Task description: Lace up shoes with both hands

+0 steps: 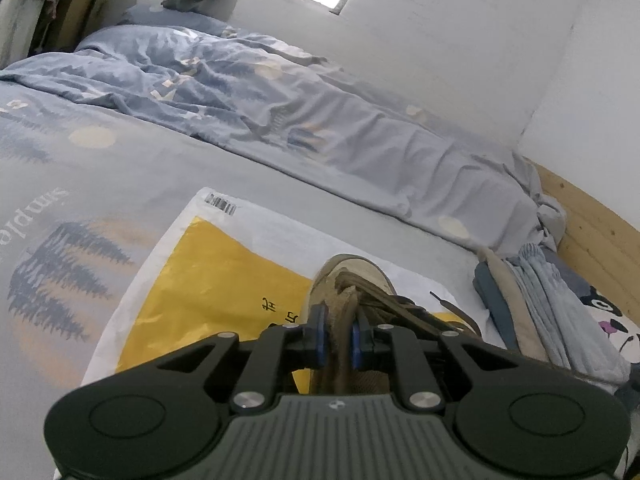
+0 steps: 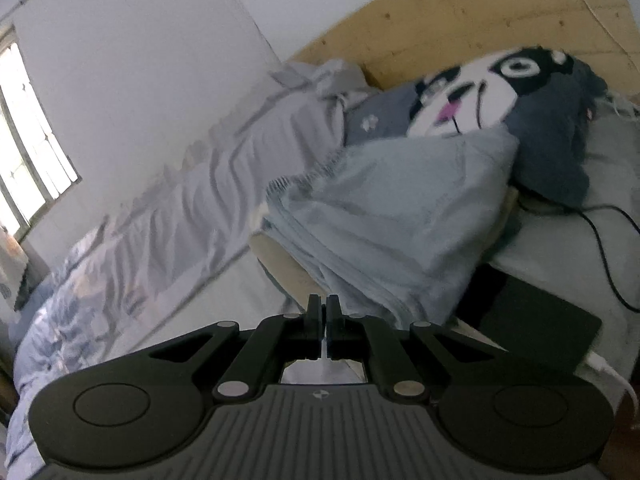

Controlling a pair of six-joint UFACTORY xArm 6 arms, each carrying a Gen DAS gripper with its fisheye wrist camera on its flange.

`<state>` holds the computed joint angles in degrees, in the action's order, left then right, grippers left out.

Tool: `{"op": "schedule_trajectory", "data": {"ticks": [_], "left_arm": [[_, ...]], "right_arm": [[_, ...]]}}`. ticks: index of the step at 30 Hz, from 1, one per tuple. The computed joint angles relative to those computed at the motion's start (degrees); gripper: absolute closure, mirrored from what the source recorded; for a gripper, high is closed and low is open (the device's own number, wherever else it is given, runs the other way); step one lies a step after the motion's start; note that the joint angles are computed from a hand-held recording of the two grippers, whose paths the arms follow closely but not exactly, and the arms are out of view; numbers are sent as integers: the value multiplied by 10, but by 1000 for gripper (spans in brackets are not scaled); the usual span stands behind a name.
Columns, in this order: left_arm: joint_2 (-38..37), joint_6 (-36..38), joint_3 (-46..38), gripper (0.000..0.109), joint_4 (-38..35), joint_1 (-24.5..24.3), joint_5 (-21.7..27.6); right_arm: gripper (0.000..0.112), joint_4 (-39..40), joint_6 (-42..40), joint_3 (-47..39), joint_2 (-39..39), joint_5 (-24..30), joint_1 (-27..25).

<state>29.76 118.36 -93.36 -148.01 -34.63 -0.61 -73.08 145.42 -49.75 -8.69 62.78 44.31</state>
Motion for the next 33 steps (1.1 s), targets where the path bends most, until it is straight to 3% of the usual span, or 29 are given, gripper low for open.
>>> {"op": "schedule_trajectory", "data": {"ticks": [5, 8, 10, 11, 12, 16, 22, 25, 27, 29, 33], "left_arm": [[-7, 68, 2, 96, -56, 5, 5], [-19, 94, 15, 82, -79, 9, 17], [-27, 93, 26, 80, -78, 10, 26], [-31, 81, 31, 80, -66, 9, 30], [-35, 70, 35, 80, -57, 8, 35], [-52, 67, 56, 62, -64, 15, 66], [-52, 15, 56, 59, -17, 13, 73], [-47, -33, 52, 58, 30, 10, 70], [-43, -56, 49, 58, 58, 8, 68], [-38, -81, 45, 57, 86, 6, 64], [-34, -111, 43, 57, 114, 7, 60]], "right_arm": [[110, 48, -22, 22, -7, -51, -18], [99, 79, -50, 26, -9, -58, -26], [93, 92, -78, 25, -11, -46, -27], [85, 94, -93, 24, -13, -39, -28], [77, 90, -102, 25, -14, -37, -30], [76, 22, -170, 11, -7, -96, -61], [76, -46, -422, -140, 124, -237, -115], [76, -15, -543, -229, 203, -290, -131], [76, 54, -657, -287, 261, -331, -145], [76, 119, -762, -341, 313, -340, -152], [76, 198, -891, -425, 395, -319, -159]]}}
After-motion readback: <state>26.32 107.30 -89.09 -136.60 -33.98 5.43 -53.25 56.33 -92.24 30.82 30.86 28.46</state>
